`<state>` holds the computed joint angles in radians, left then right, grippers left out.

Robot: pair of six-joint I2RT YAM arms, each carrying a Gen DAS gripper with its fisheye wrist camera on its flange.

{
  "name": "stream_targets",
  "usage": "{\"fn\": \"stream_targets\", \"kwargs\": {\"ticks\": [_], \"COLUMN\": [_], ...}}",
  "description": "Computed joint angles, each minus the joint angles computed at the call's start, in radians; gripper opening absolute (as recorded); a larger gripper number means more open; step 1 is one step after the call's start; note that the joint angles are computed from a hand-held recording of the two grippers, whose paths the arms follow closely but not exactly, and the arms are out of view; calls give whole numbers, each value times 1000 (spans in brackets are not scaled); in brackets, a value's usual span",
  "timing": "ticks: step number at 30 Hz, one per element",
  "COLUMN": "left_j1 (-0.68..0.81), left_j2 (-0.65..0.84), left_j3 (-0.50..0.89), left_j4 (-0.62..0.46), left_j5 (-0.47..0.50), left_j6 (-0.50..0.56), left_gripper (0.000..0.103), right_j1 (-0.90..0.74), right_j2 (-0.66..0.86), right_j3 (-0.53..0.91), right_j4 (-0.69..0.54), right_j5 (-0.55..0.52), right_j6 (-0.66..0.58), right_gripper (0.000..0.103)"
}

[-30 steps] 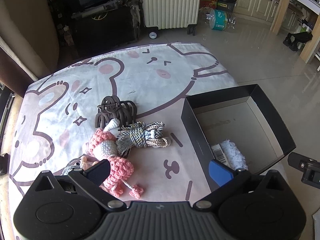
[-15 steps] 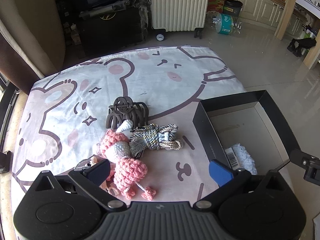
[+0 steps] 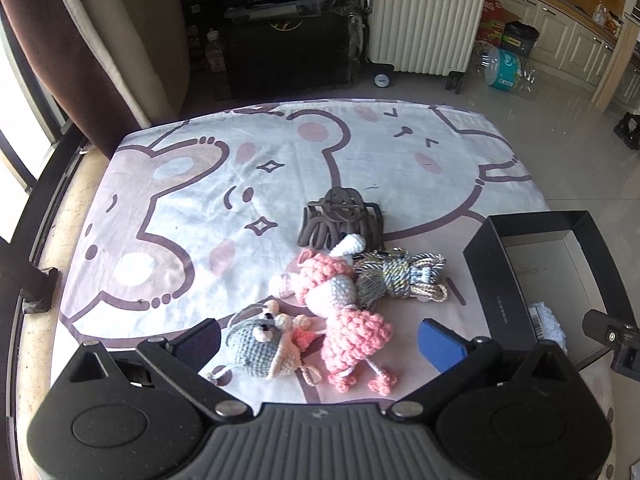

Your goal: Organize objects

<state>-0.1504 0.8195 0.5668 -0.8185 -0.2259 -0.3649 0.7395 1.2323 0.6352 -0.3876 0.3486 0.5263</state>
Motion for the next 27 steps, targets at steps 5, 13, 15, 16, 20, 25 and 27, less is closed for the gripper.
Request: {"fn": "stream_targets", "kwargs": {"ticks": [5,13,15,16,20,25,27], "left_j1": [150,358,392,408,472,538,577], "left_j2": [-73,-154,-170,-177,-207,-240,-246], "left_j3": [-15,-28,-28,-27,-23,-21,-17], "left_j4": [-38,-79,-88,-93,-113,-126,-128], "left_j5": [49,110,116,120,151,189,223], "left_j6": [86,226,256,270,321,379,403], "left_gripper": [103,103,103,103,103,103,103], "right_j1": [67,149,169,179,208,233,239], "right_j2": [58,115,132,137,159,168,169], "right_j3": [40,90,104,109,130,142,148], "right_j4": [10,31,32,32,31,38,39], "right_j5": [9,1,6,12,19,28,26], "right_j6": [19,58,62,62,71,79,86], "right_gripper": [103,103,103,103,103,103,103]}}
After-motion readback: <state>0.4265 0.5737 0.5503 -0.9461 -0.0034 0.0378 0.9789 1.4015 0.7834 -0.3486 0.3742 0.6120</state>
